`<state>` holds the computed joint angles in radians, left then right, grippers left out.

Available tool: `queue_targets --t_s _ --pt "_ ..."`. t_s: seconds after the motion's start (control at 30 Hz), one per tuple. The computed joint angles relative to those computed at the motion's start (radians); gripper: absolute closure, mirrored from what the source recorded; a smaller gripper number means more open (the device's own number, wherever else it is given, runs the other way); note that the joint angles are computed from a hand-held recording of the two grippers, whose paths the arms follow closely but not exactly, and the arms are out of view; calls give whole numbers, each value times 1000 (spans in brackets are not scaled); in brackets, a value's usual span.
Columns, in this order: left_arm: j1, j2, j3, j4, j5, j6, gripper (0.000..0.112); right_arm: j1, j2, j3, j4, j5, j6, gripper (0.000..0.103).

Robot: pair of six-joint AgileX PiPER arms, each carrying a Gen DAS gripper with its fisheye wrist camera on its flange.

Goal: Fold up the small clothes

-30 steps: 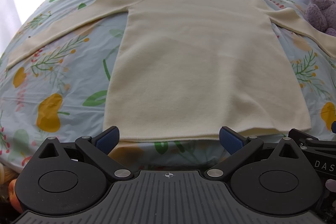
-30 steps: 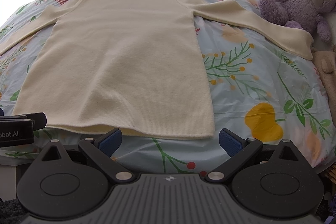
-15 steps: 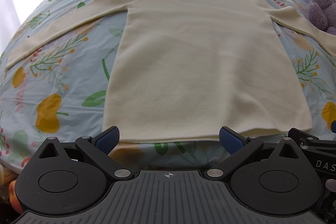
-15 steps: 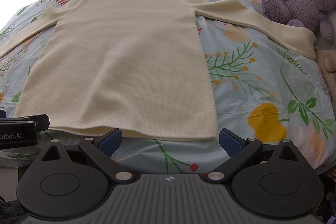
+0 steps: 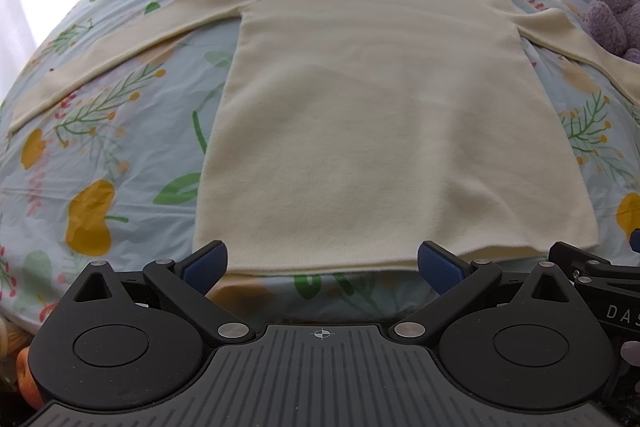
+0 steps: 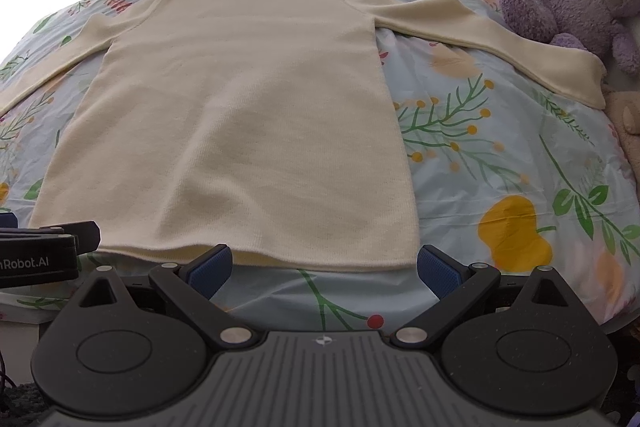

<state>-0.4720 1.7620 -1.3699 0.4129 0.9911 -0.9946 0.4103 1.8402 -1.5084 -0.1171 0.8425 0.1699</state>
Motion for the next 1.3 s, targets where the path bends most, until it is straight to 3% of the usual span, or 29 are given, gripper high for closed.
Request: queue_targets --t_s 0.5,0.93,1.07,1.17,1.3 --pt "6 17 -22 -14 15 13 9 -7 13 -13 7 13 -5 4" --pt "27 74 -82 -56 36 55 9 -46 39 -40 121 -5 -116 4" --pt "39 106 -121 -67 51 72 9 -101 67 -58 260 -20 -231 4" --pt "60 138 -163 -83 57 97 9 -206 118 -80 512 -71 -422 4" --pt "83 194 -234 -66 74 99 9 -399 256 -204 865 -119 -549 4"
